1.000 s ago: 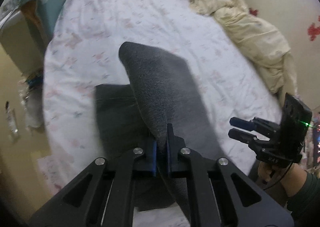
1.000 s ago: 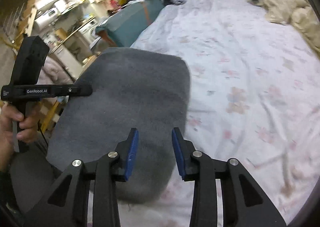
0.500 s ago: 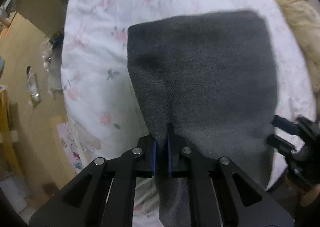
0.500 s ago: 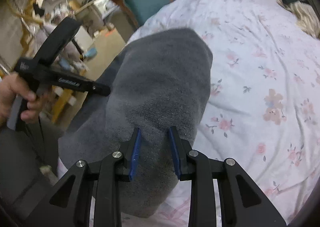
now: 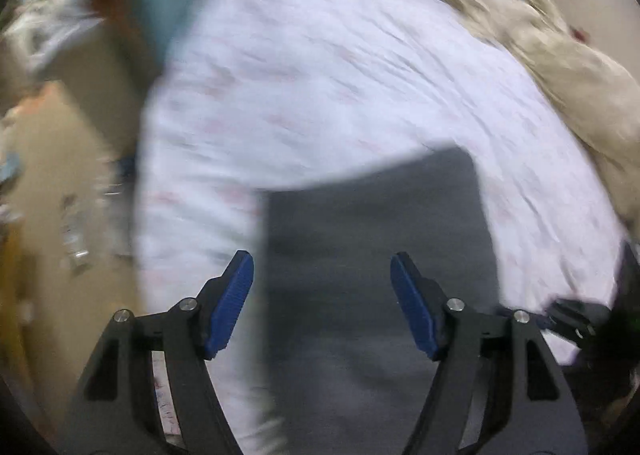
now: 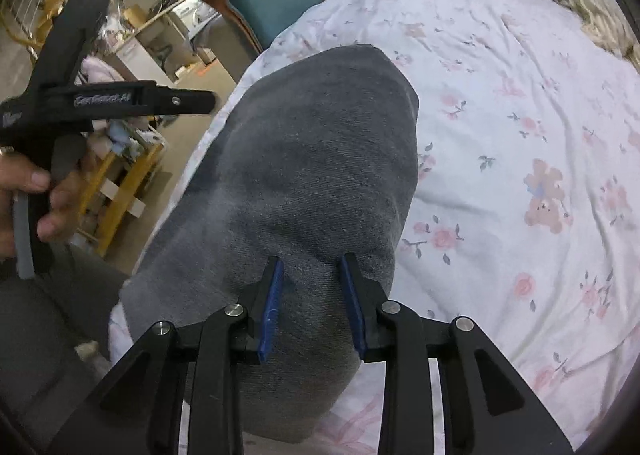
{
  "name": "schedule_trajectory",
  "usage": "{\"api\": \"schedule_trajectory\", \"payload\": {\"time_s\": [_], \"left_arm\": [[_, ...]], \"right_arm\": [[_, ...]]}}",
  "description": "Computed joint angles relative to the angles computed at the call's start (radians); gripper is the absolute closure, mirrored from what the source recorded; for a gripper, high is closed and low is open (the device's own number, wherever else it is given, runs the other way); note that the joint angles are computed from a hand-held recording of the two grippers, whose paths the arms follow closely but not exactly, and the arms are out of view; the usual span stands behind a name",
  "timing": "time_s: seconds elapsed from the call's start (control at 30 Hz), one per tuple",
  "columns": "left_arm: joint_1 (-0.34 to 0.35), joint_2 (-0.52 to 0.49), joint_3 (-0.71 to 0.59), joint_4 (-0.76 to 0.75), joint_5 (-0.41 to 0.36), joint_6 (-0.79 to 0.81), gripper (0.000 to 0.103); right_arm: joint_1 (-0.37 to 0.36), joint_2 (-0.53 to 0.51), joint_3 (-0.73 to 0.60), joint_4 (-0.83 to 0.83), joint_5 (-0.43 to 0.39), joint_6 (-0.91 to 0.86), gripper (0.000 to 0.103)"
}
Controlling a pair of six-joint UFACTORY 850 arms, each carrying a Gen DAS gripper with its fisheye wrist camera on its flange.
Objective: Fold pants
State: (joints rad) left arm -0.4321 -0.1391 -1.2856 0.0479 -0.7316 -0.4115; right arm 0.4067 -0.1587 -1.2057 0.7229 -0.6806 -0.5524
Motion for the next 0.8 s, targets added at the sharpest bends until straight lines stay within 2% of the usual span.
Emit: {"api": "schedule_trajectory", "payload": {"time_s": [0.03,0.07,0.13,0.2,0.3,0.33,0.37,0.4,0.43,0.47,0.53,0.6,0.63,0.67,0.7,0.8], "left_arm": [[0.003,-0.029,-0.015,-0.042,-0.032,0.063,0.045],[0.004,-0.059,-0.028,-0.052,-0.068,0.083,0.047],[0.002,-0.105,-0.043,-0.055,-0.118,0.021,0.047],[0.01,-0.12,-0.053,-0.069,-0.134,0.013,0.047],[0.0,-0.123,-0.063,-0.037,-0.144,0.01,0.047],[-0.001,-0.121,-0.059,-0.037,-0.142,0.006,0.047],[0.004,-0.118,-0.054,-0.039,-0.137,0.009,0.047],[0.003,-0.116,-0.051,-0.036,-0.136,0.008,0.047],[0.001,-0.115,-0.049,-0.03,-0.135,0.006,0.047],[-0.006,-0.119,-0.052,-0.018,-0.135,-0.001,0.047],[-0.015,-0.134,-0.064,0.001,-0.13,-0.021,0.047],[-0.016,-0.128,-0.057,0.019,-0.122,-0.032,0.047],[-0.015,-0.133,-0.06,0.027,-0.121,-0.031,0.047],[-0.023,-0.119,-0.051,0.03,-0.129,-0.039,0.047],[-0.021,-0.123,-0.058,0.024,-0.141,-0.048,0.047],[-0.021,-0.147,-0.089,0.025,-0.178,-0.077,0.047]], "right_arm": [[-0.007,0.002,0.001,0.019,-0.013,-0.004,0.07],[-0.015,0.002,0.002,0.036,-0.027,-0.007,0.07],[-0.03,0.003,-0.002,0.035,-0.054,0.021,0.071],[-0.04,0.009,-0.003,-0.034,-0.089,0.113,0.07],[-0.086,0.038,0.032,0.012,-0.145,0.177,0.069],[-0.101,0.045,0.042,0.032,-0.157,0.192,0.063],[-0.12,0.053,0.059,0.076,-0.17,0.194,0.048],[-0.147,0.063,0.088,0.152,-0.186,0.196,0.039],[-0.161,0.067,0.111,0.207,-0.201,0.202,0.021],[-0.168,0.064,0.126,0.235,-0.218,0.224,0.014],[-0.159,0.052,0.148,0.263,-0.244,0.259,0.014],[-0.152,0.04,0.18,0.384,-0.284,0.201,0.014],[-0.148,0.034,0.188,0.426,-0.298,0.182,0.012],[-0.143,0.028,0.194,0.458,-0.31,0.167,0.004],[-0.135,0.019,0.195,0.468,-0.312,0.161,0.001],[-0.113,-0.02,0.197,0.462,-0.317,0.203,0.0]]}}
